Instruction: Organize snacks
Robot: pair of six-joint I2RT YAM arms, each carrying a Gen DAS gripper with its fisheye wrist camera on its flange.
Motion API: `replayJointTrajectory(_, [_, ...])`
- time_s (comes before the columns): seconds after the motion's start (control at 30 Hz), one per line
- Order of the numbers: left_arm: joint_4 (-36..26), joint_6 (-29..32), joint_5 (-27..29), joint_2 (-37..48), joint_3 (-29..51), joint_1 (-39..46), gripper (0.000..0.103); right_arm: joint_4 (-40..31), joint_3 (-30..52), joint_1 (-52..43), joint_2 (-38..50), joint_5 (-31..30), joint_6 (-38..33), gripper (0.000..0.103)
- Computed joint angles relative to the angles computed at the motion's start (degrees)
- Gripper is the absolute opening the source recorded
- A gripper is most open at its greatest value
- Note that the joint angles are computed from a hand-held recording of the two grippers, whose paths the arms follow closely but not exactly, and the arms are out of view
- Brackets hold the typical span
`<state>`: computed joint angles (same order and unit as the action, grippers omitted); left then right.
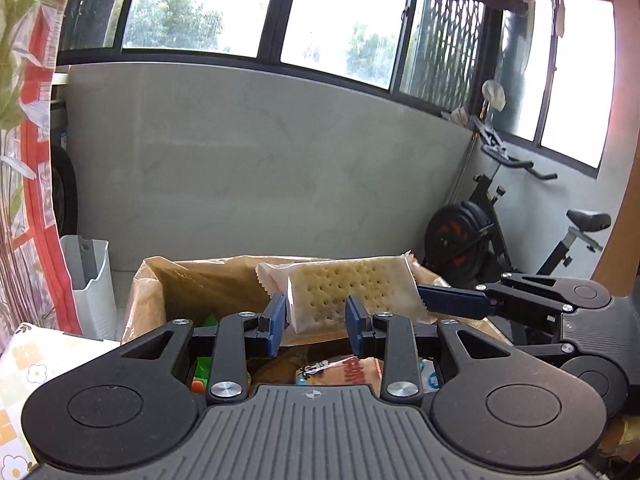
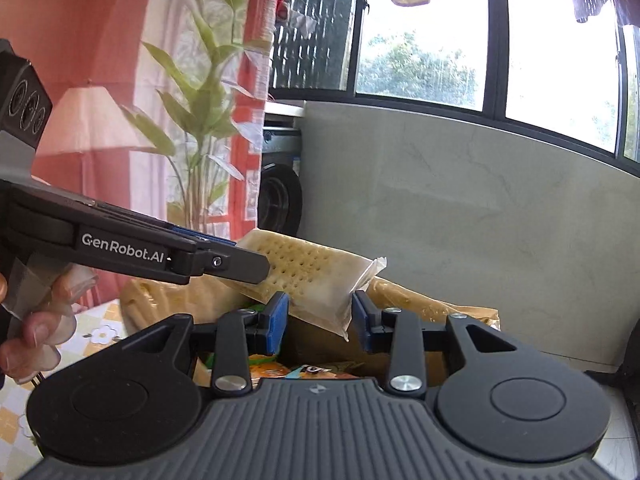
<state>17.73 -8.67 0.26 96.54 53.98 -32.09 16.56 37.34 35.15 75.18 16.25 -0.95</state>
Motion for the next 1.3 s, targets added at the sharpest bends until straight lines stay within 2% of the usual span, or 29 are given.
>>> replayJointTrajectory(0.13, [-2.42, -0.68, -1.39, 3.05, 2.94, -0.22, 0.034, -0.83, -0.41, -1.70, 0.58, 0.02, 3.21, 0.039])
replayJointTrajectory(0.2, [-2.17, -0.63, -2.99, 2.65, 1.89, -0.58, 0.035, -1.44, -1.08, -2.11, -0.01, 0.74, 4.97, 0.041])
replayJointTrajectory(0.23, [-2.29, -0.20, -3.58, 2.30, 1.51, -0.87, 0.039, -1.89, -1.60, -2.36, -0.73, 0.77, 5.58, 0.043])
replayJointTrajectory(0.33, [-2.61, 2.85, -4.51, 0.29, 0.04, -0.92, 0.050, -4.23, -3.06, -2.36, -4.03, 2.50, 7.19, 0.057])
replayJointTrajectory(0.4, [-2.04, 4.46, -5.61, -2.22, -2.21, -0.99, 0.057, -4.36, -5.55, -2.66, -7.78, 1.66, 8.45, 0.076])
replayJointTrajectory(0.43, [-2.00, 4.72, -6.08, -3.37, -2.99, -1.19, 0.060, -4.82, -6.69, -2.88, -9.88, 1.13, 9.11, 0.081])
replayJointTrajectory(0.53, [-1.90, 4.95, -7.64, -7.00, -5.31, -2.26, 0.070, -8.02, -8.06, -1.40, -15.22, 3.55, 10.77, 0.086])
replayJointTrajectory(0.7, [-3.94, 6.52, -15.34, -14.44, -8.72, -6.11, 0.083, -14.56, -6.53, 6.11, -20.85, 15.00, 15.50, 0.100])
replayJointTrajectory(0.77, [-4.89, 5.94, -16.99, -17.65, -10.15, -7.25, 0.089, -17.61, -5.79, 9.57, -22.98, 19.43, 17.36, 0.102])
replayJointTrajectory(0.87, [-7.46, 4.27, -19.33, -22.55, -11.81, -9.01, 0.090, -23.10, -4.14, 14.59, -25.67, 24.24, 20.40, 0.103])
replayJointTrajectory(0.97, [-10.62, 3.75, -26.20, -26.65, -12.83, -12.37, 0.091, -30.23, -1.37, 20.44, -26.85, 30.64, 24.99, 0.103])
replayJointTrajectory(1.1, [-13.59, 3.80, -34.70, -33.51, -15.35, -17.50, 0.093, -42.76, 3.39, 28.04, -26.76, 37.90, 34.76, 0.103])
replayJointTrajectory(1.3, [-25.41, -0.87, -39.57, -42.57, -15.30, -23.41, 0.094, -57.34, 9.05, 38.66, -23.84, 46.43, 49.87, 0.103])
